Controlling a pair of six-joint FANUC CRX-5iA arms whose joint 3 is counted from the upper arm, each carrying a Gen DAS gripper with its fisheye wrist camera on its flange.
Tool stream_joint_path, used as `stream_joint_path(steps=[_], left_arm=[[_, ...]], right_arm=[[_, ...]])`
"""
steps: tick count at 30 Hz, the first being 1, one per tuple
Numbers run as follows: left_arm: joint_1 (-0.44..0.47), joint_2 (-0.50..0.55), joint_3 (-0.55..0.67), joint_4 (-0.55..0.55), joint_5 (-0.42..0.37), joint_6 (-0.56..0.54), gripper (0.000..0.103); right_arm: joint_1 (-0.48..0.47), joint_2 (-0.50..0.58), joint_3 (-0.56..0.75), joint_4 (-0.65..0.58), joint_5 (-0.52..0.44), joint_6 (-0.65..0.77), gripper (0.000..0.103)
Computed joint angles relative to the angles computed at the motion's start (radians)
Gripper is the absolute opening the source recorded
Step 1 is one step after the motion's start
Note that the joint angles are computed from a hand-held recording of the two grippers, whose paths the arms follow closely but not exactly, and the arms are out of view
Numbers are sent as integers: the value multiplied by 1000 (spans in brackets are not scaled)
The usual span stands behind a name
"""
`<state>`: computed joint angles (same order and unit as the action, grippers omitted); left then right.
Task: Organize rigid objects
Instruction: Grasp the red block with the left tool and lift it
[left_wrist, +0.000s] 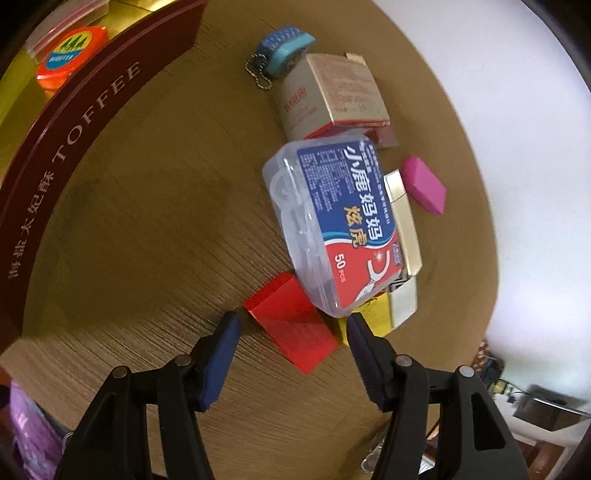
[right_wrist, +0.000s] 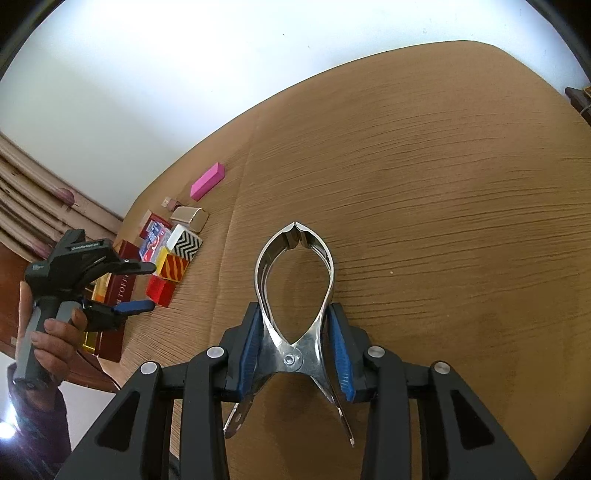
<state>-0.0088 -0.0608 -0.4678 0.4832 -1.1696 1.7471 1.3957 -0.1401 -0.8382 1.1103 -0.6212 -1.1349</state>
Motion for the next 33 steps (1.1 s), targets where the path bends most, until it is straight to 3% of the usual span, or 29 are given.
stream_joint_path(steps=[4, 6, 7, 12, 17, 22, 24, 25, 29, 33], left_arm=[[-6, 18, 14, 3, -3, 54, 62], [-12, 13, 26, -25, -10, 72, 49], [-25, 18, 37, -49, -12, 108, 34], [-12, 2, 15, -32, -5, 97, 32], [17, -44, -19, -16, -14, 24, 7], [17, -16, -41, 67, -30, -46, 8], [3, 4, -53, 111, -41, -67, 18], [-3, 14, -67, 133, -39, -71, 30], [-24, -14, -93, 145, 5, -46, 39], [-51, -13, -81, 131, 17, 2, 42]], right_arm=[[-7, -2, -7, 15, 11, -10, 36], [-12, -6, -14, 29, 19, -25, 36], [-12, -7, -16, 32, 20, -30, 36], [2, -17, -22, 39, -4, -48, 36], [16, -15, -3, 18, -37, -17, 36], [21, 3, 25, -12, -50, 26, 36], [36, 18, 54, -79, -74, 83, 37], [40, 24, 65, -102, -81, 101, 40], [25, 43, 81, -121, -56, 121, 68], [4, 71, 118, -163, -43, 195, 72]])
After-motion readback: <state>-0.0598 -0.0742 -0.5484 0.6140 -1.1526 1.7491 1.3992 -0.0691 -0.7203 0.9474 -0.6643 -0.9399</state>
